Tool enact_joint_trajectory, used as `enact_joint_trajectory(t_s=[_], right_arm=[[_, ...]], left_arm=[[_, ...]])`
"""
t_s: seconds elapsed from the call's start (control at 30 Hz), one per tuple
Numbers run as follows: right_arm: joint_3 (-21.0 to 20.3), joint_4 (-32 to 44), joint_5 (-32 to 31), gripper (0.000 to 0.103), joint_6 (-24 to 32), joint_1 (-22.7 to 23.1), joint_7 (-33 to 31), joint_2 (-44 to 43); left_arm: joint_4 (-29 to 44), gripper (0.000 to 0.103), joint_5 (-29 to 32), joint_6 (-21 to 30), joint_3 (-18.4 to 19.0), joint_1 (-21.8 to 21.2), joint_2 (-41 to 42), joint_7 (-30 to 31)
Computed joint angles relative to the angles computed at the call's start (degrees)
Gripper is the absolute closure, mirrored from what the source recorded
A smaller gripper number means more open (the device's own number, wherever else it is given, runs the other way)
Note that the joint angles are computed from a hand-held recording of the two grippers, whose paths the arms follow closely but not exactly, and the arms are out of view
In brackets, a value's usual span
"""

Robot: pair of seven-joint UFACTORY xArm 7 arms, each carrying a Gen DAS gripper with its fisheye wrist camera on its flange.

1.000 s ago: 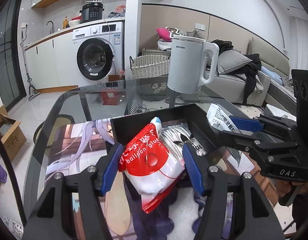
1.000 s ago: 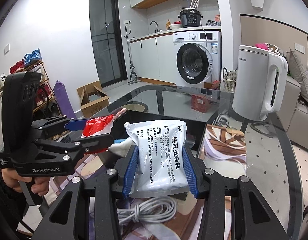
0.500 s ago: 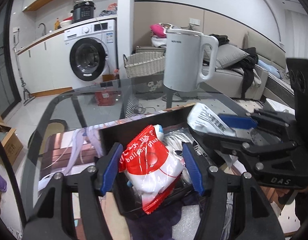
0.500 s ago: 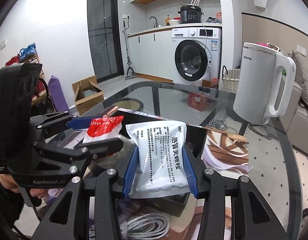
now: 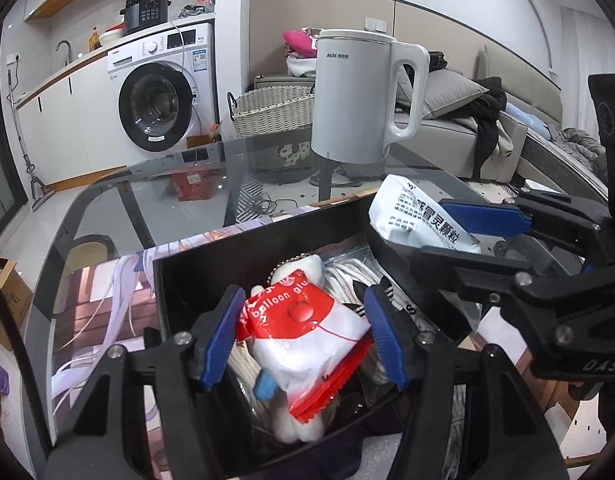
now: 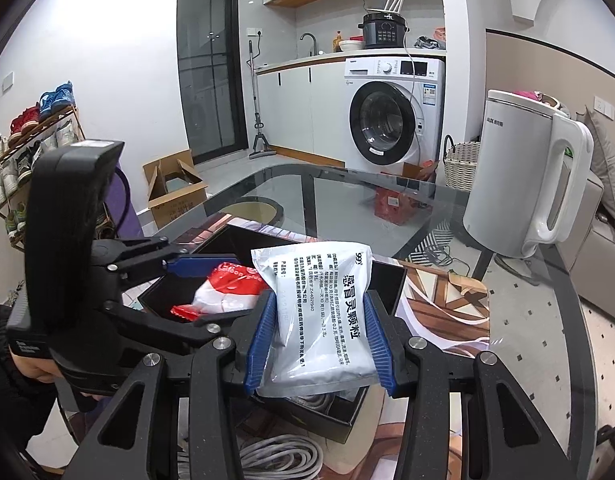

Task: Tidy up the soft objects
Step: 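Carry the white sachet and red packet over the black box, then open both grippers to drop the sachet and red packet into the box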

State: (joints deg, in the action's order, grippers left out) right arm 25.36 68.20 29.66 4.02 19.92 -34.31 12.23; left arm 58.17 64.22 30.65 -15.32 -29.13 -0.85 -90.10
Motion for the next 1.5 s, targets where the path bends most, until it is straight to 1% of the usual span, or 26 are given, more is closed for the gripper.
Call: enact_joint_trajectory(t_s=[0.17,0.27,0.37,0.47,0.6,0.8,0.87,1.03,1.07,1.17,1.27,1.33,1.4,1.47,1.5], right_arm=[[0.26,0.75,-0.17,0.059,0.21,-0.08,-0.26,0.67],[0.64,1.09,0.01,0.059,0.01,-0.44,-0.52,0.93],[-0.16,1.8,-1.15,0.059,0.15,0.17,0.99,1.42],[-0.96,2.29,-2.71,0.059,0.29,0.84,2.81,1.8],[-0.49,2.77,-3.74,0.059,0.35,0.51,3.6,2.27],[-0.7,4.11,-6.4,0.059,0.28,1.16,5.52,3.96],[-1.79,4.45,-8.21,0.059,0.27,2.1,7.16,4.48],[-2.52,4.67,-10.95,0.059,0.67,2.42,10.23,5.35],[-2.86,4.75,-11.68,0.058,0.86,2.69,10.85,5.53],[-5.7,4.67,-15.3,0.048,1.39,4.96,14.14,5.67],[-5.1,2.69,-16.45,0.045,-1.22,4.13,15.02,4.6],[-6.61,1.44,-18.34,0.041,-2.5,4.97,17.04,3.62],[-5.07,0.12,-18.54,0.035,-3.67,3.08,16.9,2.76],[-5.82,-0.87,-19.75,0.035,-4.37,3.22,18.11,1.88],[-5.24,-1.24,-19.84,0.034,-4.48,2.5,18.16,1.59]], left_arm=[[0.18,0.042,-0.06,-0.36,0.25,0.09,0.25,0.26],[-0.57,0.042,1.71,0.21,0.05,0.11,-0.97,-1.86],[-1.63,0.042,4.53,0.71,-0.39,0.73,-2.69,-4.68],[-2.35,0.042,6.02,0.24,-0.68,1.79,-3.65,-6.63],[-3.35,0.042,7.51,-0.33,-1.03,2.83,-4.38,-8.7],[-4.85,0.042,7.79,-0.12,-1.71,3.82,-6.23,-9.82],[-5.31,0.041,7.71,0.21,-2.05,4.18,-6.89,-9.99],[-5.53,0.041,7.89,-0.04,-2.74,5.02,-7.39,-10.36],[-5.41,0.041,7.91,-0.11,-2.83,5.06,-7.31,-10.27],[-4.83,0.041,8.31,-0.12,-3.06,5.04,-6.83,-10.2],[-4.05,0.041,8.69,0.26,-3.17,4.65,-6.08,-9.63],[-3.91,0.041,9.56,0.18,-3.08,4.39,-6.0,-10.3],[-3.82,0.041,9.93,-0.07,-2.88,4.23,-5.9,-10.38],[-3.59,0.041,10.03,-0.12,-2.73,4.1,-5.51,-10.32],[-3.39,0.041,9.88,-0.37,-2.58,4.03,-5.17,-10.09]])
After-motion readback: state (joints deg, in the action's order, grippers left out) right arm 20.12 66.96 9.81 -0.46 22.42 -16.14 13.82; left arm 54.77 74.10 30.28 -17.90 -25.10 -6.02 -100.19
